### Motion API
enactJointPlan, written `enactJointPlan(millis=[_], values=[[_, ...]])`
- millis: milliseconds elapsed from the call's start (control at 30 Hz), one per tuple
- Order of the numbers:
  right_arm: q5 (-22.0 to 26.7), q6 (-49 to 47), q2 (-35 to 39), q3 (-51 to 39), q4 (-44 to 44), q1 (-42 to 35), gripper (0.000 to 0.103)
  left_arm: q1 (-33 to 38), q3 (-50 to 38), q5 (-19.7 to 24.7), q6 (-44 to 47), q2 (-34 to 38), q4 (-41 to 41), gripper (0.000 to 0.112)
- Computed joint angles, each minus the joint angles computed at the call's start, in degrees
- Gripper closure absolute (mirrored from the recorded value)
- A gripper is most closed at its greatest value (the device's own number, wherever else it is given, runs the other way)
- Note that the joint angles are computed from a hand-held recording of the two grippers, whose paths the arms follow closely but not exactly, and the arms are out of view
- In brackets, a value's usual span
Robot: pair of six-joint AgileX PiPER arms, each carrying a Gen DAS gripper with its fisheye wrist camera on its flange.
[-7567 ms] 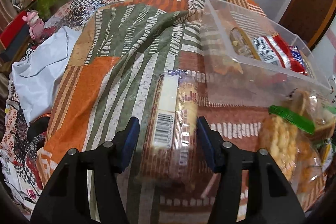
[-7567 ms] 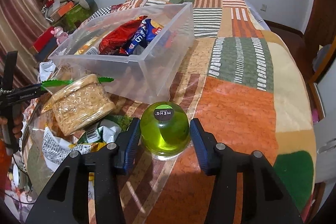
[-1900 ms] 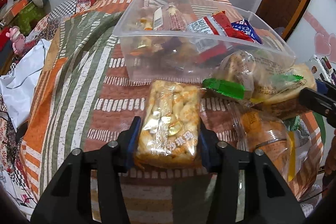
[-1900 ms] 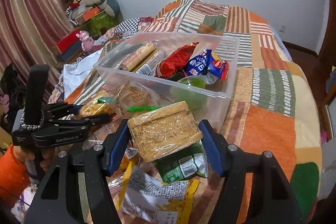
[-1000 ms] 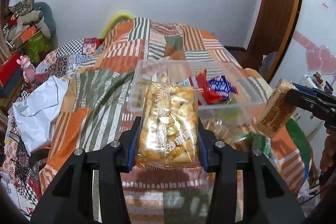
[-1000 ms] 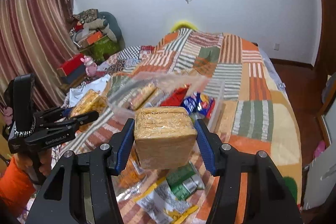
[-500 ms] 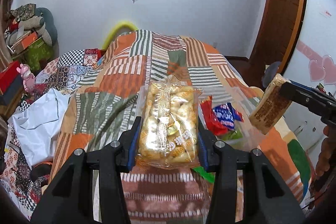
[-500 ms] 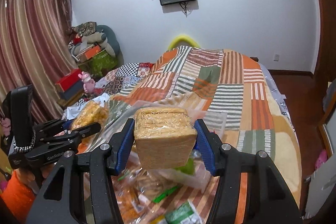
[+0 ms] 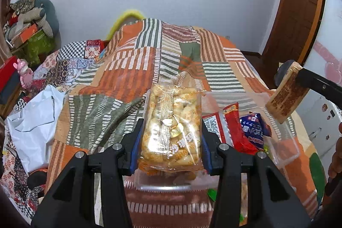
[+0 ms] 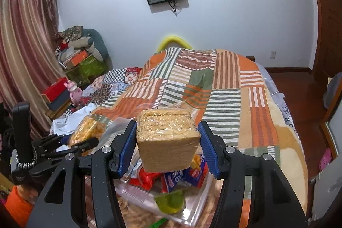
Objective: Organize snacks
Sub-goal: 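Carry both snacks over the clear box and release them inside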
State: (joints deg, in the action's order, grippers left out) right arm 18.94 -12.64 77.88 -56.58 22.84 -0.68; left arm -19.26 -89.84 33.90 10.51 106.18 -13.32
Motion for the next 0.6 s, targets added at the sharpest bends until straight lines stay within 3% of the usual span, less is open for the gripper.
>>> enactJointPlan(millis=[233, 500, 600], values=[[2.46, -8.70, 5.15, -2.67, 9.87, -0.48, 0.049, -0.11, -4.51, 1.54, -0.64, 5.08, 0.90, 0.066], [3.76, -10.05, 9.09, -6.32, 10.17, 2.89, 0.049, 0.42, -6.49, 1.82, -0.24, 7.52, 0.45, 0.066], [3.85, -7.03, 10.81, -7.76, 6.49, 4.24, 0.049, 0.46, -6.64, 1.71, 0.13, 7.52, -0.05, 0.066]])
